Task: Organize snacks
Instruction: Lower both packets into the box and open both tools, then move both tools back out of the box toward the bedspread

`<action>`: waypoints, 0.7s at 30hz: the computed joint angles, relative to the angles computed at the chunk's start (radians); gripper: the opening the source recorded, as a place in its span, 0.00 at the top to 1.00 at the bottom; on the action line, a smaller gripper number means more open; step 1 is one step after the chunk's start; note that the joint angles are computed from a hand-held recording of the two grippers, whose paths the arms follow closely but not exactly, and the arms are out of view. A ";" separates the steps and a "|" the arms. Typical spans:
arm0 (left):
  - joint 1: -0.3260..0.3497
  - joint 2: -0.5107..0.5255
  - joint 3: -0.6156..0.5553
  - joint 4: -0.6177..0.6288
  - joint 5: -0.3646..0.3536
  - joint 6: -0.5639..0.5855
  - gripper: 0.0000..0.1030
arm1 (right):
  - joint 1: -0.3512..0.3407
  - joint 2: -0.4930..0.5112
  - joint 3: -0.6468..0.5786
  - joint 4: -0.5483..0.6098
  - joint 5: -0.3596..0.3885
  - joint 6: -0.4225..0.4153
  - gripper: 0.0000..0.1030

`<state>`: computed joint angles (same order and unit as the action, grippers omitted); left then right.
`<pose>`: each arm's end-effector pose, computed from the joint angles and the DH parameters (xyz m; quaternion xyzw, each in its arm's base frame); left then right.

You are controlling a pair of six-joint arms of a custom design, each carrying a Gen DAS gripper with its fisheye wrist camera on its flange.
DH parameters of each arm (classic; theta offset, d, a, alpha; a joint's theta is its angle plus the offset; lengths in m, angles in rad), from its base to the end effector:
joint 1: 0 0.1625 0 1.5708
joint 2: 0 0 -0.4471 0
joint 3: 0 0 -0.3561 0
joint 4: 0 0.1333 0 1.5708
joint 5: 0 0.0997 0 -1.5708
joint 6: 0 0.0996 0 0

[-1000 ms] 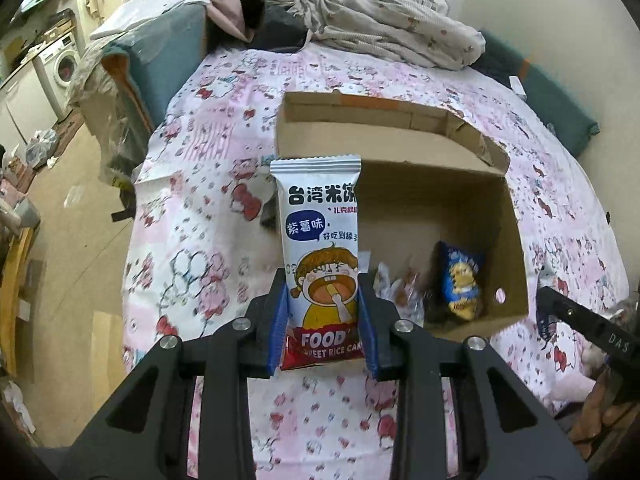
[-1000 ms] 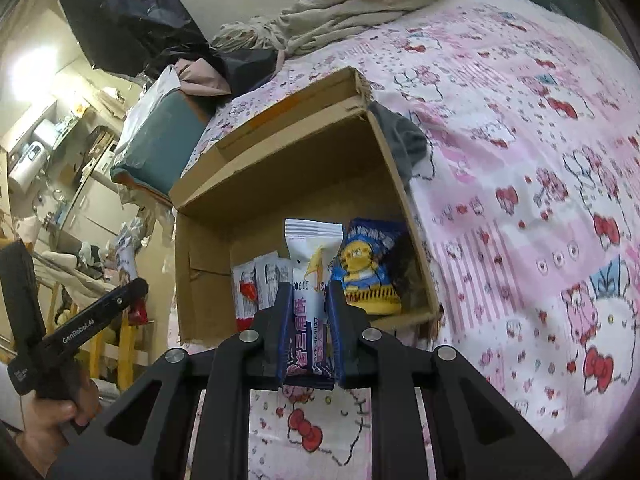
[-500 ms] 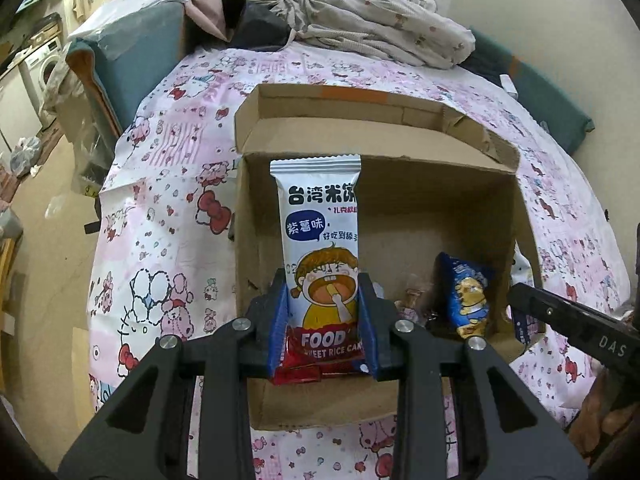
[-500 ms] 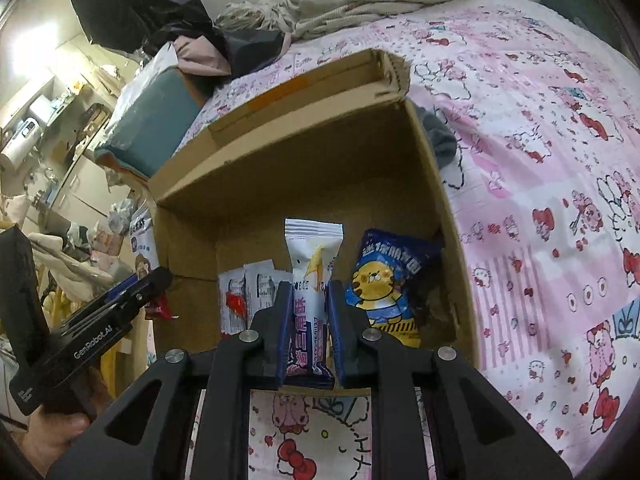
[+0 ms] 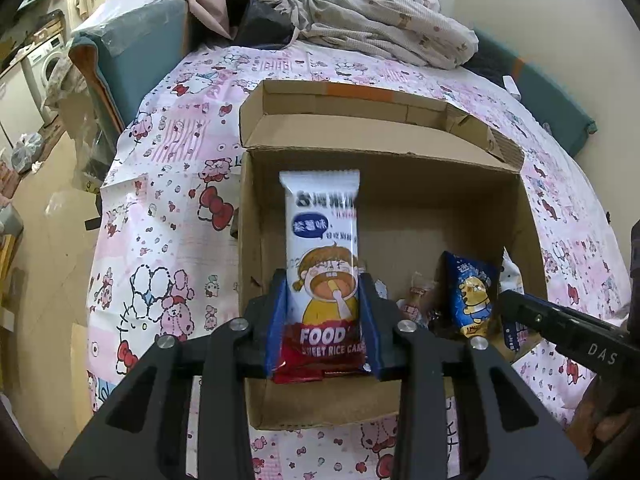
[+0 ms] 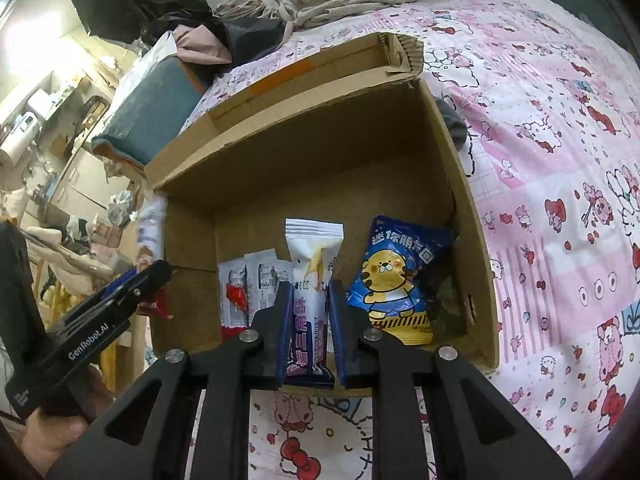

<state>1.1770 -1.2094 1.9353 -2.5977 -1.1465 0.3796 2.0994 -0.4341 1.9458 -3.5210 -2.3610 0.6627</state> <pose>-0.0487 -0.5716 0.2872 0.3353 0.9071 -0.1480 0.2071 0.3297 -0.4405 -0.0261 -0.1439 -0.8932 0.3769 0.1984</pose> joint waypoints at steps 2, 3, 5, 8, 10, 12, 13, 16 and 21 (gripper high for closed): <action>-0.003 -0.002 -0.005 0.018 0.002 -0.004 0.64 | 0.001 0.002 0.000 -0.012 -0.003 -0.002 0.79; -0.006 -0.004 -0.005 0.026 0.003 -0.002 0.62 | 0.002 0.002 0.002 -0.023 0.000 -0.008 0.79; -0.008 -0.011 0.003 0.013 -0.005 0.008 0.57 | 0.004 0.003 0.003 -0.041 0.000 -0.018 0.79; -0.012 -0.021 0.022 -0.035 0.005 0.007 0.25 | 0.003 0.003 0.007 -0.068 0.008 -0.022 0.78; -0.010 -0.026 0.023 -0.044 -0.002 -0.006 0.14 | 0.005 0.002 0.007 -0.066 -0.001 -0.023 0.71; -0.004 -0.031 0.016 -0.022 -0.018 -0.021 0.12 | 0.008 0.000 0.011 -0.066 -0.011 -0.017 0.39; -0.002 -0.031 0.014 -0.015 -0.021 -0.025 0.12 | 0.012 0.003 0.014 -0.087 -0.018 -0.016 0.24; -0.002 -0.035 0.017 -0.007 -0.020 -0.020 0.13 | 0.025 0.003 0.016 -0.108 -0.042 -0.022 0.24; -0.009 -0.052 0.038 -0.018 -0.016 -0.001 0.12 | 0.040 -0.001 0.040 -0.141 -0.051 0.019 0.24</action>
<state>1.1683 -1.2613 1.9732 -2.6155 -1.1625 0.3781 2.1391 -0.4352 1.9855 -3.6615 -2.4121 0.6815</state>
